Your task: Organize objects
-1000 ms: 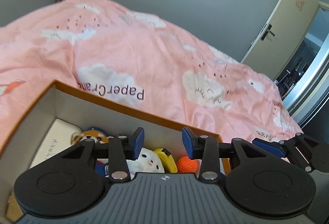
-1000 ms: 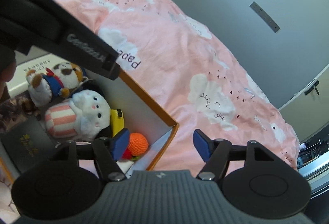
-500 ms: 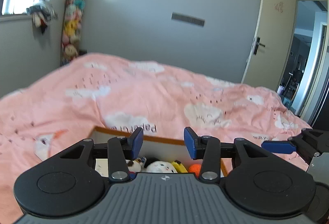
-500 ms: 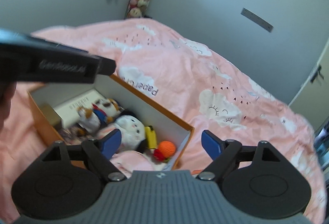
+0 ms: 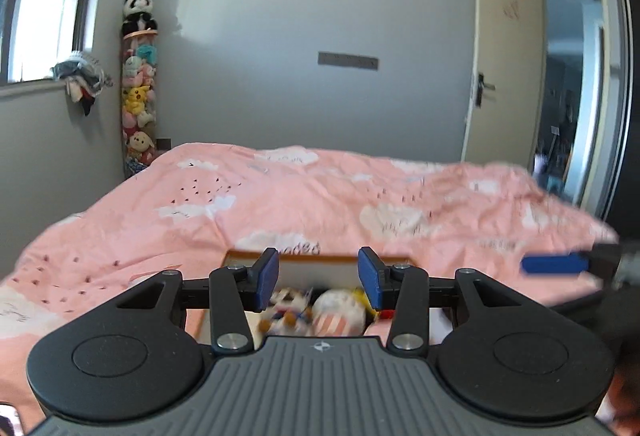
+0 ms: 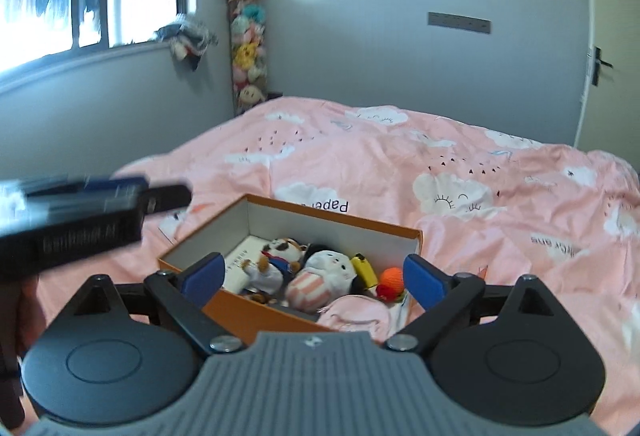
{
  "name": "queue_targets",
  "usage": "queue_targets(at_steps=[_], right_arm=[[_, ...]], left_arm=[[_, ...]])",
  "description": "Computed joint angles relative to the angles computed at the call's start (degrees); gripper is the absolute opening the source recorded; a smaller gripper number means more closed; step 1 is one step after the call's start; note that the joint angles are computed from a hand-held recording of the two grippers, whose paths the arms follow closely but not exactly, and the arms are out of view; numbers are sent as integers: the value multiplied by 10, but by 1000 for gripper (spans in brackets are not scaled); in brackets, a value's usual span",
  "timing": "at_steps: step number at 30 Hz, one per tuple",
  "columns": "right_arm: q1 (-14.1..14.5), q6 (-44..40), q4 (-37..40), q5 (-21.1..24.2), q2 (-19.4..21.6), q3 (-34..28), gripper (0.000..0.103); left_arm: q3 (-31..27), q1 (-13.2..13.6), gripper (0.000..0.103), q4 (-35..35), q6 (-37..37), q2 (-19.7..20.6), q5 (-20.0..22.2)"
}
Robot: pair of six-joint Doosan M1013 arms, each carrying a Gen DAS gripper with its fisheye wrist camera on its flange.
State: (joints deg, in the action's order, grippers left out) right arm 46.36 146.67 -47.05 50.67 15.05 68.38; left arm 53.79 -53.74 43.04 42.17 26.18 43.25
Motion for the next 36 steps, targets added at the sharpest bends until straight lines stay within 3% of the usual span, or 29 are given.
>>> queue_targets(at_steps=[2, 10, 14, 18, 36], right_arm=[[9, 38, -14, 2, -5, 8, 97], [49, 118, -78, 42, -12, 34, 98], [66, 167, -120, 59, -17, 57, 99], [77, 166, -147, 84, -15, 68, 100], [64, 193, -102, 84, -21, 83, 101]], left_arm=[[11, -4, 50, 6, 17, -8, 18], [54, -20, 54, 51, -56, -33, 58], [68, -34, 58, 71, -52, -38, 83], [78, -35, 58, 46, -50, -45, 71], [71, -25, 58, -53, -19, -38, 113]])
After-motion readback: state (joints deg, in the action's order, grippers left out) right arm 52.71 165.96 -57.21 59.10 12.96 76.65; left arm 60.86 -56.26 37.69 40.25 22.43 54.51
